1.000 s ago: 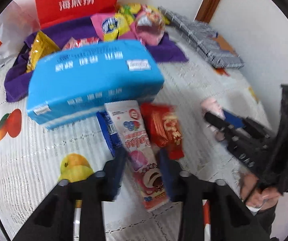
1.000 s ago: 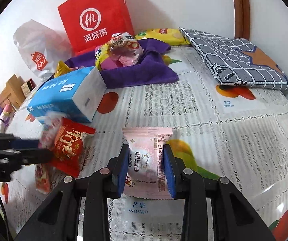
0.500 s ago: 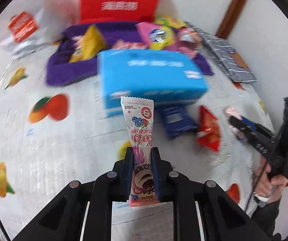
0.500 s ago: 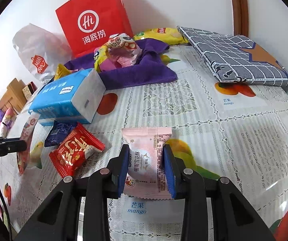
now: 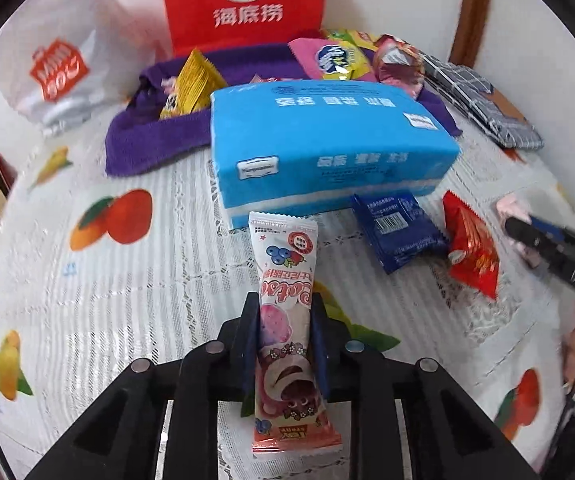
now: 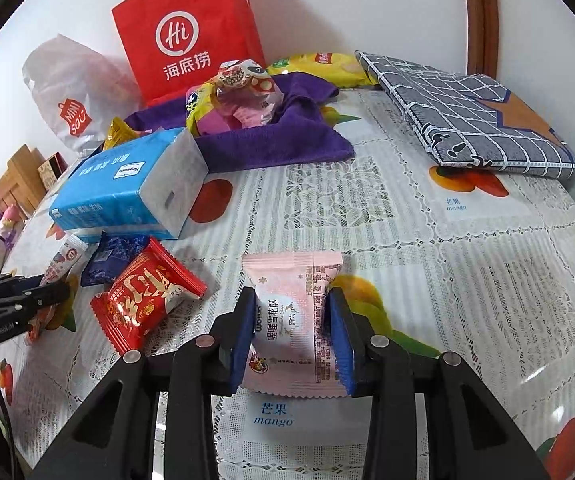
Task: Organize snacks
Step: 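Lift the pink wafer packet and bear-print snack stick off the sheet with both tools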
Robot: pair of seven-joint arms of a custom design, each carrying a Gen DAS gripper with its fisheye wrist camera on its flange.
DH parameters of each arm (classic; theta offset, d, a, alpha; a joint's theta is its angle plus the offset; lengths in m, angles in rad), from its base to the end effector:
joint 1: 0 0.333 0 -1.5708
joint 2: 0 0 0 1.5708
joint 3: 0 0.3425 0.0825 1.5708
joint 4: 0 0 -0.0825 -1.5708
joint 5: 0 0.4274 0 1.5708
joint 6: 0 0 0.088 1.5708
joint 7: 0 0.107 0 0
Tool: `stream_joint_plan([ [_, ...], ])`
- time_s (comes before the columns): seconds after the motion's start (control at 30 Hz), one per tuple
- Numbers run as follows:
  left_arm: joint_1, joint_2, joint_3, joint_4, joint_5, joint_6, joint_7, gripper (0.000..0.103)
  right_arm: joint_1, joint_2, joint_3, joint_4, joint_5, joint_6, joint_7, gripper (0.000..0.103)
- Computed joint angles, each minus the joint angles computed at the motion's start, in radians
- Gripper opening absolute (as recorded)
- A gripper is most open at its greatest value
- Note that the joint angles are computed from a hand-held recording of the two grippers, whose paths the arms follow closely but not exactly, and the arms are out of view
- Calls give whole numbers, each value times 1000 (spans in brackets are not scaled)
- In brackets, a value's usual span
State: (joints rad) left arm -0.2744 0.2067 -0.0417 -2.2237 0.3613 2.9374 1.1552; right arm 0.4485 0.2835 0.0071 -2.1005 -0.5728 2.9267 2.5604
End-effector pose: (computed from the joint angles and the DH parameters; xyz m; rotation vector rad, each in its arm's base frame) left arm 0.5807 -0.2134 0.3281 -1.7026 2.1532 -0.5549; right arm 0.5705 0.3174 0.3319 -1.8381 1.8509 -0.4006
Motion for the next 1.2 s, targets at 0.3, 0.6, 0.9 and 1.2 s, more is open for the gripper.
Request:
stream_joint_plan([
  [0.3, -80, 8, 119, -17, 312, 114, -268, 21, 43, 27, -17, 66, -112, -75, 69, 37],
  [0.6, -127, 12, 178, -22, 355, 150, -314, 23, -10, 80, 14, 98, 12, 17, 5, 37],
  [0.9, -47, 13, 85, -51, 128, 197, -123, 24, 12, 87, 3, 113, 57, -16, -51, 39],
  [1.2, 29, 14, -10, -69, -85, 221, 69, 26, 42, 98, -10, 146, 4, -88, -44, 43],
])
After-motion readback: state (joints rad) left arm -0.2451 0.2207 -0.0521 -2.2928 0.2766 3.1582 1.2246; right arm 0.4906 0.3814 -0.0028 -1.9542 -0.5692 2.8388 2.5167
